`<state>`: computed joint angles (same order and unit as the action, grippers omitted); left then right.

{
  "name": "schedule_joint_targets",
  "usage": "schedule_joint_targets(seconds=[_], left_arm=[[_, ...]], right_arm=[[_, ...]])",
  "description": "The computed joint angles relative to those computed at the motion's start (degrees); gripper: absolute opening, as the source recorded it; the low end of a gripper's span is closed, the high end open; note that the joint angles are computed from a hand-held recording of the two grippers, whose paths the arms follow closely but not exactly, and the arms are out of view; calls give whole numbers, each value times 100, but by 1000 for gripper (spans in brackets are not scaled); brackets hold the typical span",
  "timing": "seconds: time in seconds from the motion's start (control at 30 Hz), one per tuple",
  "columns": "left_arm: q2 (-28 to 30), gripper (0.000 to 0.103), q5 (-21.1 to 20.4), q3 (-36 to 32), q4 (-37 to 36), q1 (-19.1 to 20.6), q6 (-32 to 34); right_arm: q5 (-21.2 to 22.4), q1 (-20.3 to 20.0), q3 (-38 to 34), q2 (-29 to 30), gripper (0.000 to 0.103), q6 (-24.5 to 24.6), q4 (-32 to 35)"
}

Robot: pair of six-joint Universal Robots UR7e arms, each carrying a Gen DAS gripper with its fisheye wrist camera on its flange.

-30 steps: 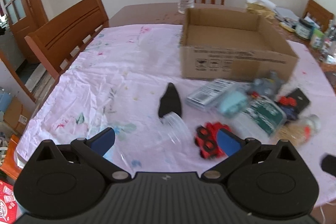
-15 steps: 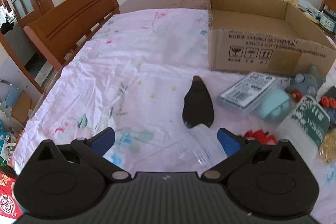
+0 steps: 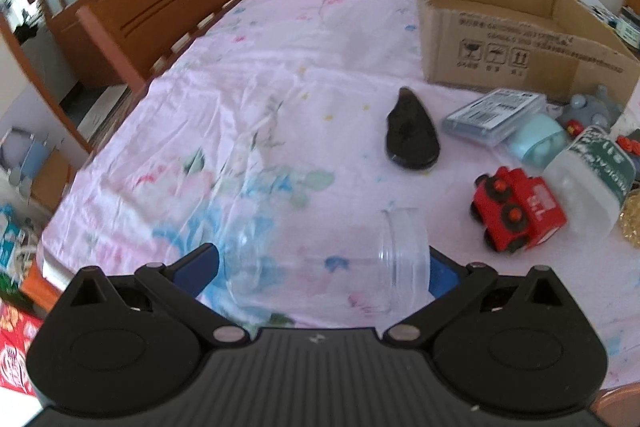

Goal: Organize rigid objects
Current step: 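Grasp the clear plastic jar with the left tool while the right tool approaches the capsule bottle, then grasp the glass capsule bottle with red label using the right tool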

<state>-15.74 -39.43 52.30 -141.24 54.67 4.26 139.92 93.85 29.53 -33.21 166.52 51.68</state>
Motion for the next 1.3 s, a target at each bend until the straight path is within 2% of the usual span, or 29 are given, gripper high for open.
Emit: schedule_joint_targets(seconds=[0.2, 0.33, 0.63, 0.7, 0.83, 1.0, 1.3], left_arm=[[-54, 102, -201, 93, -32, 77, -157], [14, 102, -421, 18, -262, 113, 126], [309, 102, -902, -478, -90, 138, 659], [350, 103, -872, -528, -54, 147, 735], [286, 103, -1081, -459, -127, 226, 494], [273, 103, -1041, -418, -156, 221, 476], [295, 103, -870, -340, -371, 187, 306]], right_arm=[[-36, -11, -169, 123, 103, -87, 153], [-61, -80, -165, 137, 103, -105, 206], [107, -211, -263, 179, 103, 24, 315], [44, -261, -49, 56, 103, -84, 126], [-192, -436, 210, -53, 103, -177, 4], [-486, -630, 434, -124, 103, -330, -97], [-875, -731, 1426, -682, 103, -1077, -1080]])
